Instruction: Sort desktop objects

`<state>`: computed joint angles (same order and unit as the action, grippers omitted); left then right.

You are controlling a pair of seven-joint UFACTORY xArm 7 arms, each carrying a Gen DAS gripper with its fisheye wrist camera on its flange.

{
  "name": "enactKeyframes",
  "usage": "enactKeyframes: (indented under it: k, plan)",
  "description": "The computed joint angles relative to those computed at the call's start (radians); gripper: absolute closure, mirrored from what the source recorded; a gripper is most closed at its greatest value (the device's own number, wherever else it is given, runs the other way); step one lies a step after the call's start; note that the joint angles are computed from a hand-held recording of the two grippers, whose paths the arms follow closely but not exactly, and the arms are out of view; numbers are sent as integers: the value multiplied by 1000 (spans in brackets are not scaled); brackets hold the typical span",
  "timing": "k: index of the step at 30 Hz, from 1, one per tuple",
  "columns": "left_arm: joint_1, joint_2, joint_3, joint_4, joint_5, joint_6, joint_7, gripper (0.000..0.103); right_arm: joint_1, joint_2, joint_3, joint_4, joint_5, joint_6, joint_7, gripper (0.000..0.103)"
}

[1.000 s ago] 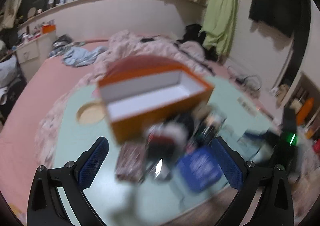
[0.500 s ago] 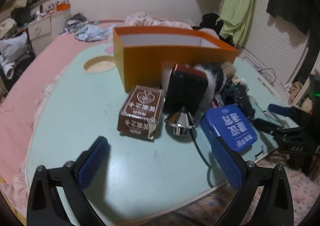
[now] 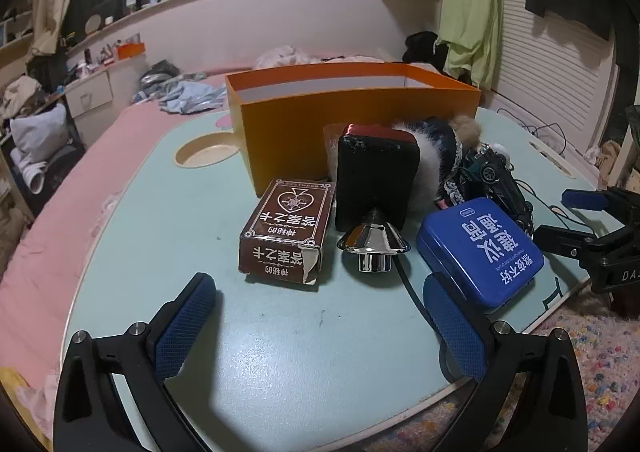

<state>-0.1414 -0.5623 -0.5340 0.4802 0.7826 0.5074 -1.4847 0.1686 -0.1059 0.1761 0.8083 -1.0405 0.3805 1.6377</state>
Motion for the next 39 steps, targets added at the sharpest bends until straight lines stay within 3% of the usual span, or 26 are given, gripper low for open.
enactKeyframes:
  k: [17, 25, 28, 33, 36, 39]
  plan:
    - [-6, 5, 3, 7, 5, 6, -2, 0, 3, 0, 2, 3, -3, 11, 13, 1]
    - [8, -10, -3, -9, 41, -32, -14, 0, 4, 0, 2, 3, -4, 15, 18, 1]
    - [11, -23, 0, -20, 41, -59, -7, 0, 4, -1, 2, 3, -5, 15, 22, 1]
    - [46, -116, 5, -81, 20, -182, -6, 2, 6, 3, 2, 6, -12, 18, 31, 1]
    - [81, -177, -14, -108, 7, -234, 0, 17, 7, 3, 1, 6, -13, 20, 34, 1]
    - [101, -186, -23, -114, -20, -272, 34, 19, 9, 3, 1, 7, -13, 21, 37, 1]
